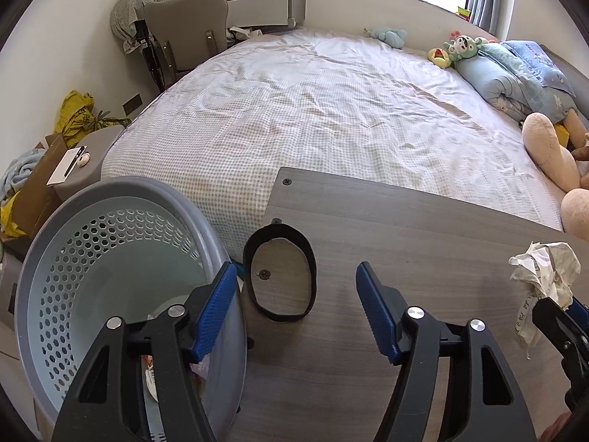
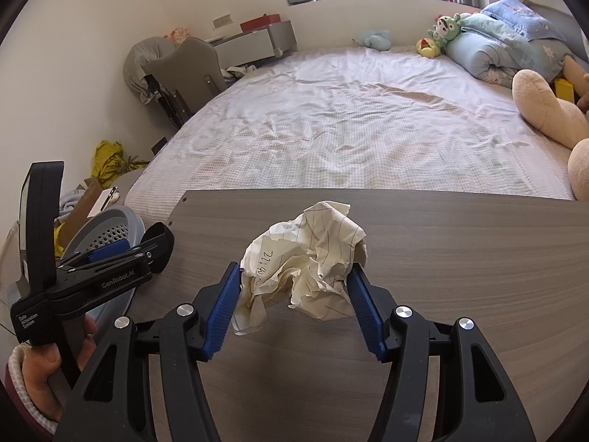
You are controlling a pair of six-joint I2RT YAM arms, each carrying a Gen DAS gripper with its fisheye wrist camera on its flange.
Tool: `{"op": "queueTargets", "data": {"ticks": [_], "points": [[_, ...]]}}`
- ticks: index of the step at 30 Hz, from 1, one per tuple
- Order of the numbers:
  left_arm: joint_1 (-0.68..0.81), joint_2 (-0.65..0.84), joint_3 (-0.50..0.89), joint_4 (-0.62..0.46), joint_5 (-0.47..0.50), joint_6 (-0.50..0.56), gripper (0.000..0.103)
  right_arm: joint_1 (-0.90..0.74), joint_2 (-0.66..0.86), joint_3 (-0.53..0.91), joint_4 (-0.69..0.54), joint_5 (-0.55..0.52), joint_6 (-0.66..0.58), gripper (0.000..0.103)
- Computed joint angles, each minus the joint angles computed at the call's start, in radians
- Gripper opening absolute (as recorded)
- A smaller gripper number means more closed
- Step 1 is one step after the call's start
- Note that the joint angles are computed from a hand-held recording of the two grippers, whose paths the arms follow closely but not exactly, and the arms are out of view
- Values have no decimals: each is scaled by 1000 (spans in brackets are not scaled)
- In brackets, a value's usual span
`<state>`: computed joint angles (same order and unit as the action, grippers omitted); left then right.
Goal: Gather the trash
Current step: 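Grasp the crumpled white paper with the right gripper and lift it, then grasp the black elastic band with the left gripper while the right holds the paper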
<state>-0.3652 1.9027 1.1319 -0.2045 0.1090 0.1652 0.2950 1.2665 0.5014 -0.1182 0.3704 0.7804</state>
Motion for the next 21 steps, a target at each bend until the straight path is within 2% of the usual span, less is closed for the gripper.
{"op": "queueTargets", "data": {"ticks": [2, 6, 8, 12, 13, 21], "points": [[-10, 17, 14, -7, -7, 3, 48, -6, -15, -13, 2, -7, 1, 58], [-28, 47, 36, -21, -16, 5, 34, -20, -46, -37, 10, -13, 3, 58], [-36, 63, 47, -30, -24, 5, 21, -25, -56, -46, 14, -14, 6, 58], [-38, 79, 52, -24, -24, 12, 9, -32, -69, -53, 16, -20, 6, 58], [-39, 80, 54, -26, -18, 13, 3, -33, -71, -54, 16, -20, 7, 58], [-40, 31, 11, -70, 67, 45, 1, -24, -102, -73, 7, -13, 32, 58]]}}
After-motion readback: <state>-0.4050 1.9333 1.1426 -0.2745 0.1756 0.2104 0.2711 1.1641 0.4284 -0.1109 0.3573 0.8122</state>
